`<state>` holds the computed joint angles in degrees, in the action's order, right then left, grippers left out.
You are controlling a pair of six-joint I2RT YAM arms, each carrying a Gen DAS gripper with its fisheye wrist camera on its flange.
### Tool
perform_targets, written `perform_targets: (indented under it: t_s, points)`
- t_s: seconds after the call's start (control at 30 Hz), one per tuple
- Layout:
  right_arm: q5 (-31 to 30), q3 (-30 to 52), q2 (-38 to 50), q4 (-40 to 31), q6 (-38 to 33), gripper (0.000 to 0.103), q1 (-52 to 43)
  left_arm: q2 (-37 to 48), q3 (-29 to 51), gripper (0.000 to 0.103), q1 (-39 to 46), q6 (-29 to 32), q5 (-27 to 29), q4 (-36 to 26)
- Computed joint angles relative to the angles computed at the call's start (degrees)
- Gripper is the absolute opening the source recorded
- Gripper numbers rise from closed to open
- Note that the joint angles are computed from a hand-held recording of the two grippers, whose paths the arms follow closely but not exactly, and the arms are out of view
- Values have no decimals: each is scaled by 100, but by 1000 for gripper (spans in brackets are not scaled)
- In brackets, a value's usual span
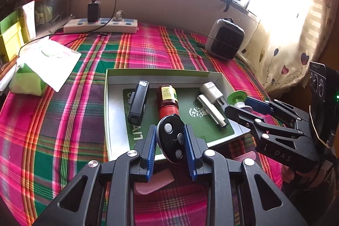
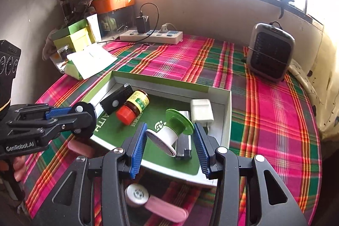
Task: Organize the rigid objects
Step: 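Carry the black remote and green spool over the green box with both tools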
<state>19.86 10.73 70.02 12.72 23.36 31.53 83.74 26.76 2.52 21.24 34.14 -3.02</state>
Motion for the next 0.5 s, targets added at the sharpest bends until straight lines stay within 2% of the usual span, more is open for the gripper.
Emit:
perform_targets:
  t_s: [0.2,0.5]
  points:
    - [-384,395,1060,567,-459,45,-405,482,211,25,-134,-157,-148,253]
    - [-809,999,2039,787,-832,45,-773,867,343,25,-344,-243,-375,498]
